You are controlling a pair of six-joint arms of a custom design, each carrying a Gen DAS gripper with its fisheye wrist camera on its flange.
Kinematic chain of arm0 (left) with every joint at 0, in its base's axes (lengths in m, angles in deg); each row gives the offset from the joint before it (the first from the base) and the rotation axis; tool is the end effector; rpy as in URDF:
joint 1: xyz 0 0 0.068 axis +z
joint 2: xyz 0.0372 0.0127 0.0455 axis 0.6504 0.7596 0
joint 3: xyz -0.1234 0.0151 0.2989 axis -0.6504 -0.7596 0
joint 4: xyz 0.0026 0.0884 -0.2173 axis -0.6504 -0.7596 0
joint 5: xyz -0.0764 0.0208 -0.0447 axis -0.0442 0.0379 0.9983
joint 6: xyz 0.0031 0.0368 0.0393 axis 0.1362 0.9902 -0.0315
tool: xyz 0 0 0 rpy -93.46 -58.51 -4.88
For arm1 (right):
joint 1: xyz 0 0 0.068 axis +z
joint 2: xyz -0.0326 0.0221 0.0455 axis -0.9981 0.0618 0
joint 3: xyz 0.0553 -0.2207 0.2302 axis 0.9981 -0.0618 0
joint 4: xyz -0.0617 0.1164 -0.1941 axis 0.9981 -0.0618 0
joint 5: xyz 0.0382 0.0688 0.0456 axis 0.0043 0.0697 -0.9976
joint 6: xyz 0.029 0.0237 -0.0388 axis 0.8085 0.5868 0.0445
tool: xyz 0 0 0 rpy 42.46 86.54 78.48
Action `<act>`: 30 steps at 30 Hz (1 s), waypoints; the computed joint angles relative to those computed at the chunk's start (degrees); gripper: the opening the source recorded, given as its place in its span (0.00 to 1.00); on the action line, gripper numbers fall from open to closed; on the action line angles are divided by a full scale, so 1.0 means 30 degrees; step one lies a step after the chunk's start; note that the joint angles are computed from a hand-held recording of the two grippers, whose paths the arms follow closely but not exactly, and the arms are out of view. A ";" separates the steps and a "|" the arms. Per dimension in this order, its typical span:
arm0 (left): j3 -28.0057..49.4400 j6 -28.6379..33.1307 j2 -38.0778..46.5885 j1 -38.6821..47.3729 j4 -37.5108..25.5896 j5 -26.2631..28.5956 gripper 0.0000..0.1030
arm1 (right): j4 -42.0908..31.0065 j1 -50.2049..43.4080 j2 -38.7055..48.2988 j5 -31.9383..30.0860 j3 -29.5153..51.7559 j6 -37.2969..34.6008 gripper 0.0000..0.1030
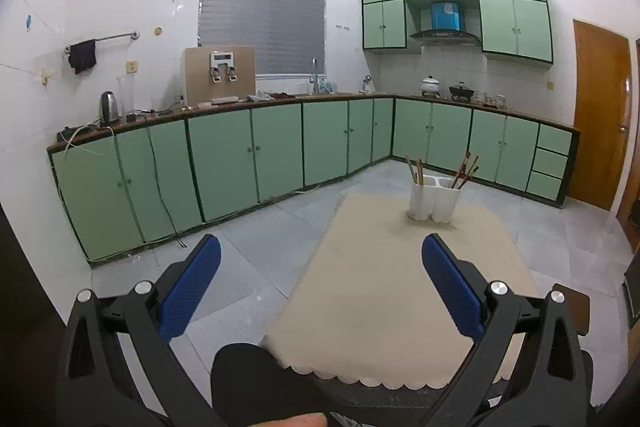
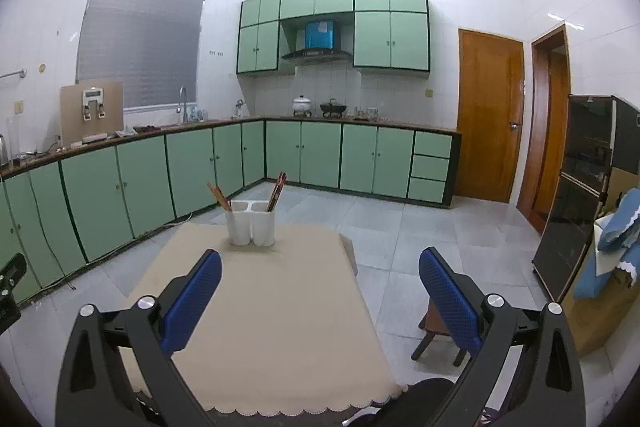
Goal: Organize utensils
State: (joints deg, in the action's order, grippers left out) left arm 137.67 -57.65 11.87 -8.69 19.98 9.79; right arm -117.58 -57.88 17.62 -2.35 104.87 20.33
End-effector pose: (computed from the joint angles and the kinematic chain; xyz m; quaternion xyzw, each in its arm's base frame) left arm 0.1981 -0.1897 0.4590 -0.0151 0.8206 0.0142 0.5711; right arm 0.1620 0.0580 0.4581 0.1533 0.7904 -0.1194 0.5810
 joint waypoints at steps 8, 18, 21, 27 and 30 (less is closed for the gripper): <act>0.0490 -0.0624 -0.0111 -0.0813 -0.0294 -0.1165 0.95 | 0.0218 -0.0302 -0.0510 -0.0558 -0.0750 0.0511 0.94; 0.1007 -0.0764 0.0455 -0.0635 -0.0582 -0.1479 0.95 | 0.0037 -0.0273 -0.0331 -0.0785 -0.1060 0.0939 0.94; 0.0833 -0.0647 0.0419 -0.0850 -0.0293 -0.1854 0.95 | 0.0018 -0.0300 -0.0395 -0.0871 -0.1101 0.1117 0.94; 0.0684 -0.0522 0.0286 -0.1086 0.0021 -0.2072 0.95 | 0.0094 -0.0253 -0.0574 -0.0607 -0.1101 0.1087 0.94; 0.0693 -0.0537 0.0264 -0.1031 0.0029 -0.1988 0.95 | 0.0124 -0.0216 -0.0633 -0.0476 -0.1143 0.1132 0.94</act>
